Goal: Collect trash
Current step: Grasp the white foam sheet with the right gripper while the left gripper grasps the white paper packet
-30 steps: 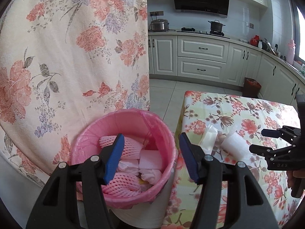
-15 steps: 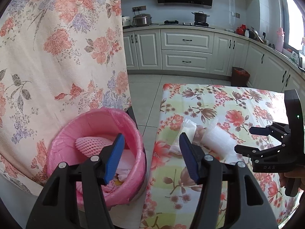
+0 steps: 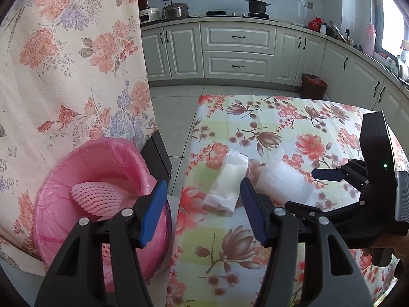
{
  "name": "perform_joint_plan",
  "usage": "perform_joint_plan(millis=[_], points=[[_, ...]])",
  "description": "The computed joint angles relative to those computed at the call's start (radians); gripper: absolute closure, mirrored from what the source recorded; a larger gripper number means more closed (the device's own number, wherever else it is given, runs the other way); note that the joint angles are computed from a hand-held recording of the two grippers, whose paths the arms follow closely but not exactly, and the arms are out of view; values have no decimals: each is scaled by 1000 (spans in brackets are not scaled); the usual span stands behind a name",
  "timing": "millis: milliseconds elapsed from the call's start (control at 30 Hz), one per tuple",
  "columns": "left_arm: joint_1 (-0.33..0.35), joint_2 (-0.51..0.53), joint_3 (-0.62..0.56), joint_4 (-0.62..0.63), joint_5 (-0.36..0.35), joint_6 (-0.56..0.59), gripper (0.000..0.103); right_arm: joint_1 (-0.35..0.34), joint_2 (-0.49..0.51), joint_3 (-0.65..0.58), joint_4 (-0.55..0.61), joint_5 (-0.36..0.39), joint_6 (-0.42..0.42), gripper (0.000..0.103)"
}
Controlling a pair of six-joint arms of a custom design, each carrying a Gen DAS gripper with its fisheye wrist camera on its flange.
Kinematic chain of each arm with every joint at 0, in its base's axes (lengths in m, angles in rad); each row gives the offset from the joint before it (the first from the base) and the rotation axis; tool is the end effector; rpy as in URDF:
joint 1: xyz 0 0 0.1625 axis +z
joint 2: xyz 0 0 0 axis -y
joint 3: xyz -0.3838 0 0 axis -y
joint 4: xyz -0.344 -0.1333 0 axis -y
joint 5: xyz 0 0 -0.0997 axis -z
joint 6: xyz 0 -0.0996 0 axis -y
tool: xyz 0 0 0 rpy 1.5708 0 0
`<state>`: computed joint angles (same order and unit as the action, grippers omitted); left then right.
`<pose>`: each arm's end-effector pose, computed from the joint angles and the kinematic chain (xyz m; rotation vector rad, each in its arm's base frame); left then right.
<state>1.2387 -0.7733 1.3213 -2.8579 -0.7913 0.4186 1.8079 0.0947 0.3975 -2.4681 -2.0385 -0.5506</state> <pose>-0.0327 -0.7183 0.2662 0.4841 2.1897 -0.8177 0.2766 -0.7684 -0.0788 0.8763 -2.4385 0.4288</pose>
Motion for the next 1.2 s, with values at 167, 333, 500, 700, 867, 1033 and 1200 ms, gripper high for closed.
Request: perform_joint_plan(millis=[167, 333, 500, 700, 867, 1033, 1200], points=[[14, 42, -53, 59, -18, -12, 45, -7, 45, -94, 68, -3, -8, 43], [35, 94, -132, 147, -43, -29, 45, -16, 25, -63, 56, 17, -2, 50], [57, 147, -219, 234, -69, -47, 45, -23, -24, 15, -3, 30, 13, 50], [73, 208, -316, 307, -59, -49, 45, -29, -71, 73, -56, 41, 21, 50], [85, 247, -393, 389, -61, -68, 46, -34, -108, 124, -97, 45, 22, 50], [93, 274, -451, 459, -61, -95, 56, -39, -123, 144, -106, 43, 28, 50], [89, 272, -441, 454, -50, -87, 62, -41, -129, 158, -114, 46, 31, 50]])
